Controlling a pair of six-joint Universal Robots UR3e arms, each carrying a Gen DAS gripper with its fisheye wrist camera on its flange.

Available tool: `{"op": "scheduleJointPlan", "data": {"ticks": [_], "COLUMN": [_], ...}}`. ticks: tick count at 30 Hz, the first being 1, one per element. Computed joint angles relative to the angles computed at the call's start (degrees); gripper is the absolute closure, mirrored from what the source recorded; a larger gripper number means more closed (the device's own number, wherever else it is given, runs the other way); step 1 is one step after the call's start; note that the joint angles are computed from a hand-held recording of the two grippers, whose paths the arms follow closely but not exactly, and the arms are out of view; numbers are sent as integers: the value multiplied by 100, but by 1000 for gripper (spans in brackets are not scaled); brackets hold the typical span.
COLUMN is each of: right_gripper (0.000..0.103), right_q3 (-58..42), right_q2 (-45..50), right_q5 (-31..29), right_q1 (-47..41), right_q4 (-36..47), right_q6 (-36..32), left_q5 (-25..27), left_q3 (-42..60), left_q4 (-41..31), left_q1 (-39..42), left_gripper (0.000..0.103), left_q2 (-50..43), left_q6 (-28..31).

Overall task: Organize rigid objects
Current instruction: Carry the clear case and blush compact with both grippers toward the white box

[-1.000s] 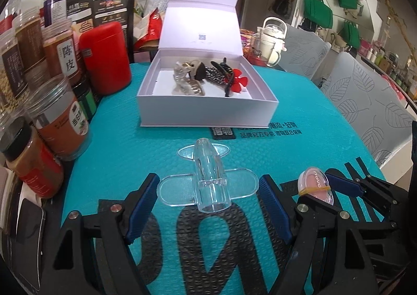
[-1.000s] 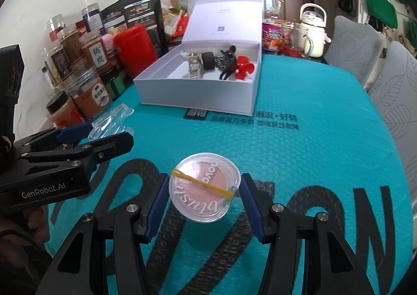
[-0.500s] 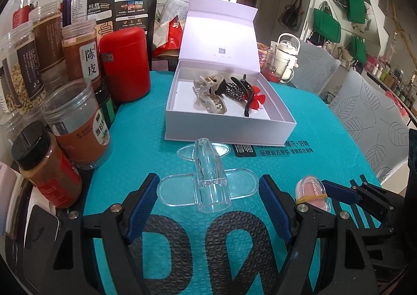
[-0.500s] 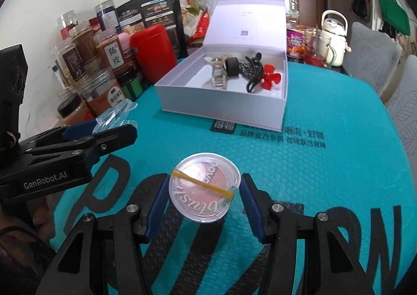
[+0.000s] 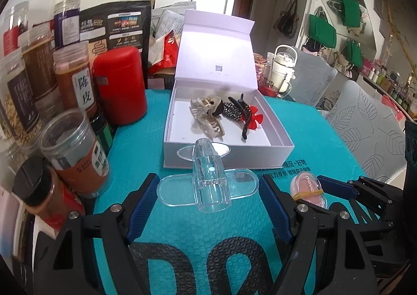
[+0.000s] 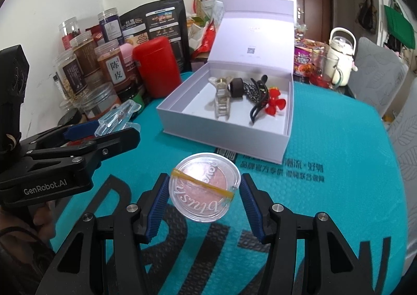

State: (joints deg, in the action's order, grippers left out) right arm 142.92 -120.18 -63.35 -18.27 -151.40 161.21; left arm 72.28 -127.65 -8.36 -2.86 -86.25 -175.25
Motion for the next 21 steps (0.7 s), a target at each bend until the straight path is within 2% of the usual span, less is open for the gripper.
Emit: {"op": "scheduleJointPlan", "data": {"ticks": [14,21], "right_gripper": [49,49], "right_q3": [-850,-1193], "right_q2": [424,686], "right_q5": [297,356], "right_q1": [-301,-381], "right_q4": [87,20], "right_q6": [-53,-155], "left_q5": [193,111], "left_q3": [1427,1947], "left_q4": [-263,-356], "left_q1": [-425,-537], "left_gripper": [25,25], "left_q2": [-630,-1005], "left_q6": [-48,-64]}}
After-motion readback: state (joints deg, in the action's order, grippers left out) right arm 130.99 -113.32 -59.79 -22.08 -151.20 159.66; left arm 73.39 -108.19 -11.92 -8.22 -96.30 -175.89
